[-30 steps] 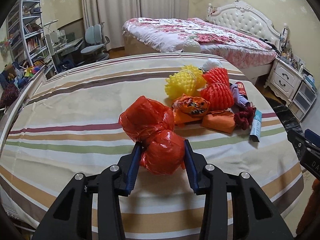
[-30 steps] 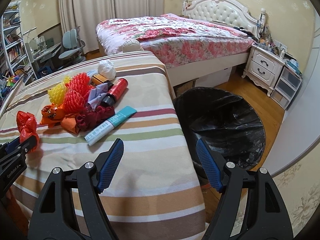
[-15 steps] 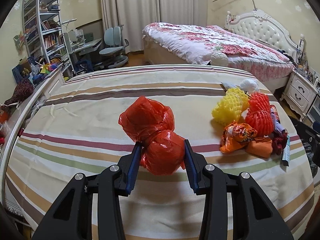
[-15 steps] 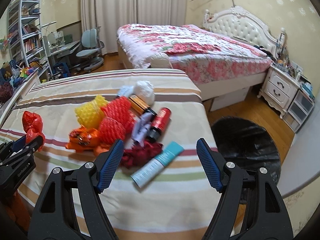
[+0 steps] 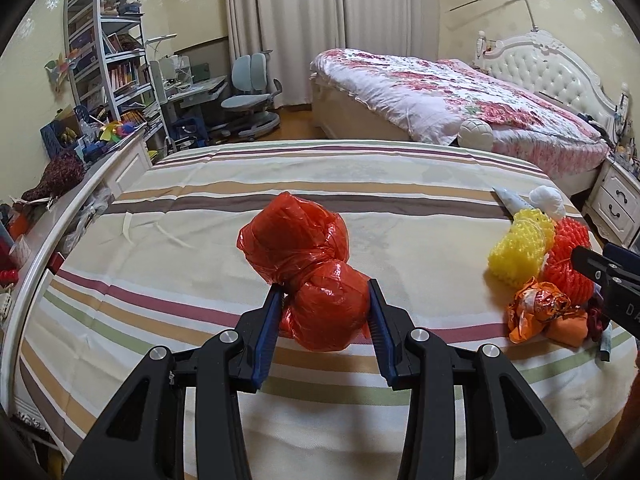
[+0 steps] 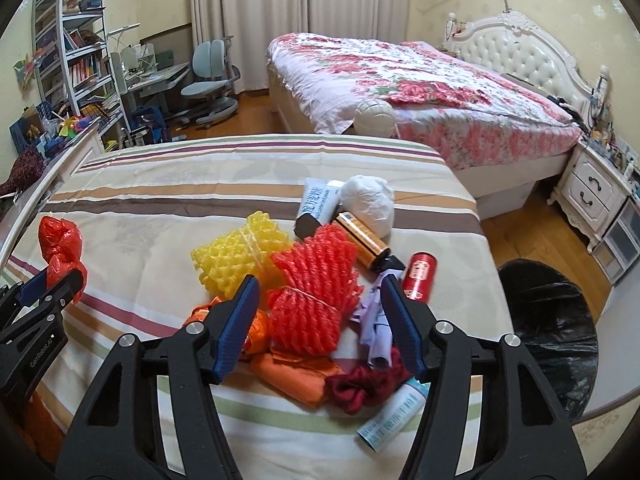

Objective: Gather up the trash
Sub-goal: 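Grasp the red foam fruit net with the right tool while the left tool holds the red bag, then carry both items over the black bin and open both tools to drop them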

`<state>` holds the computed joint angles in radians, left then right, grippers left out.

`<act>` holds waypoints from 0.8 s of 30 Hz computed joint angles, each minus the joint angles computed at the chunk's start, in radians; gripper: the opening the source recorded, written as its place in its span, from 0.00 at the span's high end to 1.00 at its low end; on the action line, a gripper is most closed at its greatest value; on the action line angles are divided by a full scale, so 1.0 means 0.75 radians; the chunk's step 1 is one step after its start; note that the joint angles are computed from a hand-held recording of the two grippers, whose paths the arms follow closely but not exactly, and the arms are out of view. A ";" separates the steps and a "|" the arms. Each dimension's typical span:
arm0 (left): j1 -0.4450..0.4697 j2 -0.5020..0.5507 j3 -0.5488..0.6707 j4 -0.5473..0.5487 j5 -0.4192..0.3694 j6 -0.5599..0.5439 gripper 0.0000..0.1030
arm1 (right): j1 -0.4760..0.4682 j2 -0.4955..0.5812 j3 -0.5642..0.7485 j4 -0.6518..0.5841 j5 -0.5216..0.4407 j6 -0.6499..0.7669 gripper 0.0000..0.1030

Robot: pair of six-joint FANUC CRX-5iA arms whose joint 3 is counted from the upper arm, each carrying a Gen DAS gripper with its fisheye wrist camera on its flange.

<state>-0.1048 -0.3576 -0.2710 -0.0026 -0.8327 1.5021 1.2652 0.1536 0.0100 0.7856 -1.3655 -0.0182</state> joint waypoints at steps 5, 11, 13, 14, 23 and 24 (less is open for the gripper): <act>0.021 0.008 -0.011 0.032 0.000 -0.026 0.59 | -0.028 0.023 0.024 -0.056 0.037 0.031 0.63; 0.018 0.014 -0.019 0.057 0.006 -0.038 0.59 | -0.023 0.023 0.021 -0.026 0.036 0.019 0.68; 0.017 0.014 -0.021 0.069 0.011 -0.048 0.59 | -0.018 0.019 0.020 -0.010 0.025 0.014 0.68; 0.013 0.012 -0.023 0.072 0.015 -0.047 0.59 | -0.014 0.011 0.013 0.000 0.024 0.005 0.68; -0.041 0.003 -0.011 0.095 0.032 -0.043 0.59 | 0.026 -0.087 -0.074 0.090 -0.036 -0.076 0.68; -0.049 0.002 -0.010 0.099 0.034 -0.046 0.59 | 0.032 -0.101 -0.086 0.098 -0.049 -0.091 0.68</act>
